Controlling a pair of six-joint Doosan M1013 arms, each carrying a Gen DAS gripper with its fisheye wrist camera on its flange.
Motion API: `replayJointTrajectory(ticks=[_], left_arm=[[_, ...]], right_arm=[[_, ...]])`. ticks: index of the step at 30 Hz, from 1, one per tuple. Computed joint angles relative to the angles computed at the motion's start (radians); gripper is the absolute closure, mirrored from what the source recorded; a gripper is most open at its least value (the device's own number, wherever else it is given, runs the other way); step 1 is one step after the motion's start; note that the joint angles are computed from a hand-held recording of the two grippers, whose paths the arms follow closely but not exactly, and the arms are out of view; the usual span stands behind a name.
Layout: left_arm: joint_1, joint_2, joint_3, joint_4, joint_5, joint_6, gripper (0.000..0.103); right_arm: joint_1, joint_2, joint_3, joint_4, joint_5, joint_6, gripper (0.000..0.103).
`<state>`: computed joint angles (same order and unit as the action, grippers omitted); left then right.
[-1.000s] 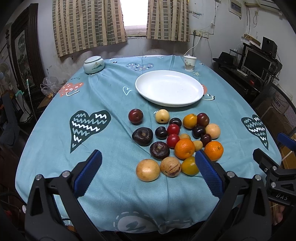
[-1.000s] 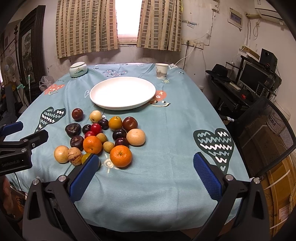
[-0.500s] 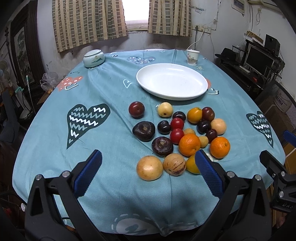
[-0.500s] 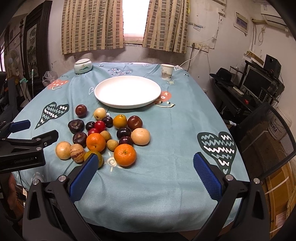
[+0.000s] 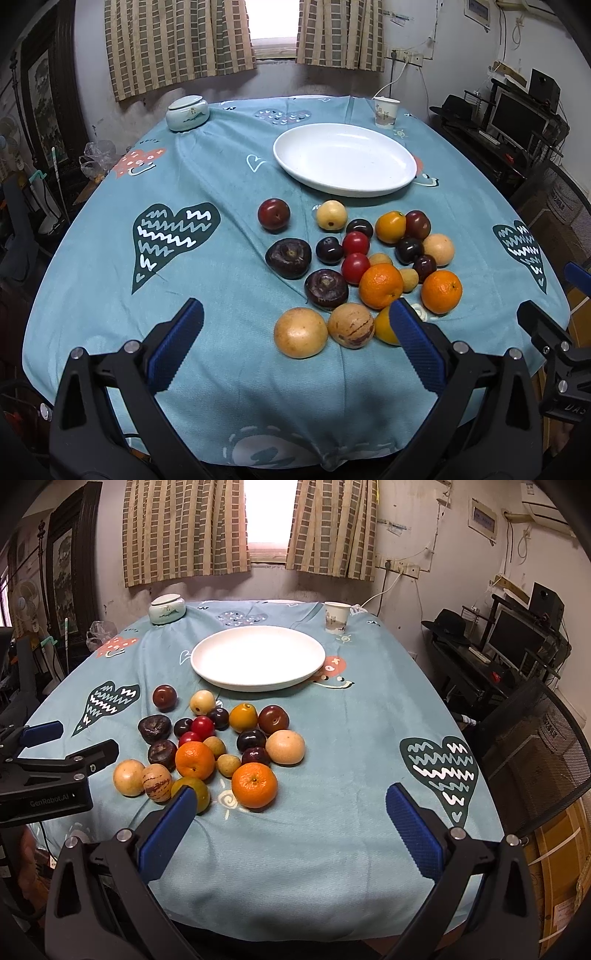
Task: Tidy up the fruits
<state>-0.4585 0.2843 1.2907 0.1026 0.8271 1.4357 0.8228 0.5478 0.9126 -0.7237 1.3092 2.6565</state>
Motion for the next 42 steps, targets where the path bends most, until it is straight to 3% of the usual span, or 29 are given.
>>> replayJointTrajectory(ticks=[25,30,34,40,42], left_arm=[[-0.001,-0.002,0.010,-0.003,-0.005,0.002,0.002],[0.014,-0.009,0.036,0.035,-0.016,-0.024,0.002],[0.037,-0.009,0.055,0.029,0.013,-0.028,0.002],[0.052,-0.011,0.076,0.000,0.025,-0.001,0.002],[0.052,-0.010,0.076,-0.002,0.023,0.014,0.002]], right_arm=[[0.000,0.000,0.000,0.003,-0.005,-0.004,0.001],[0.002,-0.038,0.081,0.017,-0.149,-0.009,0.001],[-0.011,-0.034,0.098,0.061,-0.176,-0.023,0.024],[-0.069,0.002,0.082,0.202,-0.224,-0.079,0.028],[-0.084,0.028,0.056,0.228,-0.205,-0.101,0.043]])
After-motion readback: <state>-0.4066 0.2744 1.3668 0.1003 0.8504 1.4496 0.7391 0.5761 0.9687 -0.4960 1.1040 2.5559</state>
